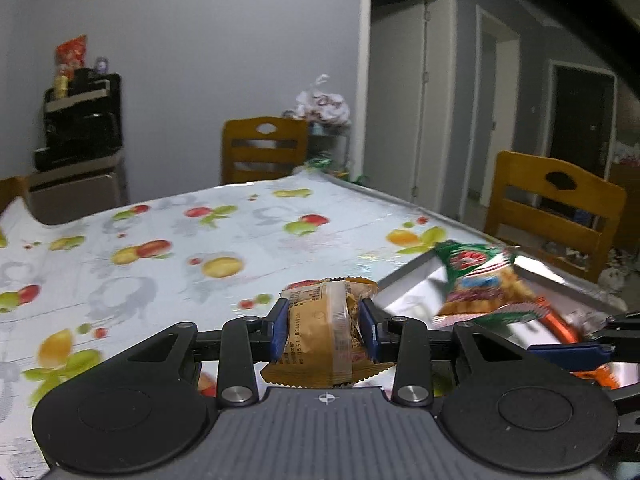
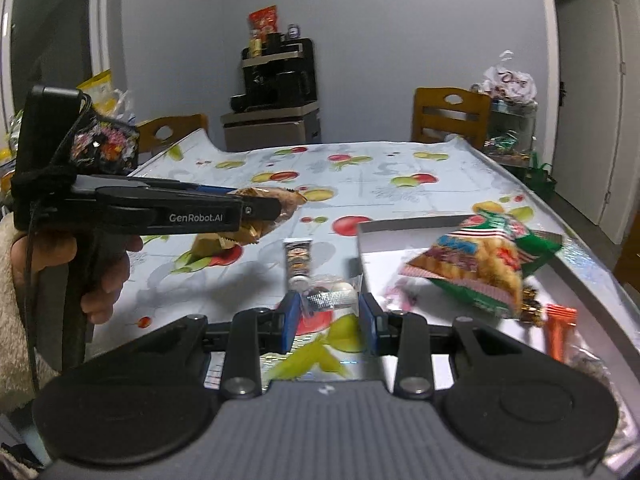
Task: Organize snacks
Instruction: 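Carry the pastry packet with the left gripper while the right carries the clear packet to the box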
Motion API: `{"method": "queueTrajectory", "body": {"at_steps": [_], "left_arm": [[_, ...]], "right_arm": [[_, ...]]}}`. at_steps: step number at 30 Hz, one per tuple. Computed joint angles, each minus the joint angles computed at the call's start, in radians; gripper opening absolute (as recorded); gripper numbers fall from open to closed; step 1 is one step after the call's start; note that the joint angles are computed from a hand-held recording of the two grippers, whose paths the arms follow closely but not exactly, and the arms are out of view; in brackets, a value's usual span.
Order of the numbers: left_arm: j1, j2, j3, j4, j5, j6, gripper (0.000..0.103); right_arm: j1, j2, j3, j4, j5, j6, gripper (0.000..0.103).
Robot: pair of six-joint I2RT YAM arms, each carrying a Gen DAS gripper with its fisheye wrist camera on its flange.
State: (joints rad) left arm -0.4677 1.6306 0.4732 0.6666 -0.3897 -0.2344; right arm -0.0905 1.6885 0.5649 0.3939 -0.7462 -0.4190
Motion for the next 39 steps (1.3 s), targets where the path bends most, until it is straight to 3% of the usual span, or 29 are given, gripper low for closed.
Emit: {"method": "queueTrajectory", "body": {"at_steps": [9, 21, 25, 39], "left_arm": [[-0.052, 0.147, 0.186, -0.040, 0.018, 0.032, 0.038], [-0.074, 0.376, 0.457, -0.186, 0.019, 0.058, 0.038], [-0.074, 0.395, 0.479, -0.186, 0.069, 0.057, 0.038], [-0.086, 0.400, 0.475, -0.199, 0.060, 0.058, 0.040]], "right_arm": [[-0.112, 0.060, 0.069, -0.028, -0.021, -0.013, 0.032], [-0.176, 0.147, 0.157, -0.112, -0.008, -0.046, 0.032], [-0.176, 0.163, 0.170, -0.120, 0.001, -0.045, 0.032], [-0.146, 0.213, 0.215, -0.171, 0.052, -0.060, 0.033]]}}
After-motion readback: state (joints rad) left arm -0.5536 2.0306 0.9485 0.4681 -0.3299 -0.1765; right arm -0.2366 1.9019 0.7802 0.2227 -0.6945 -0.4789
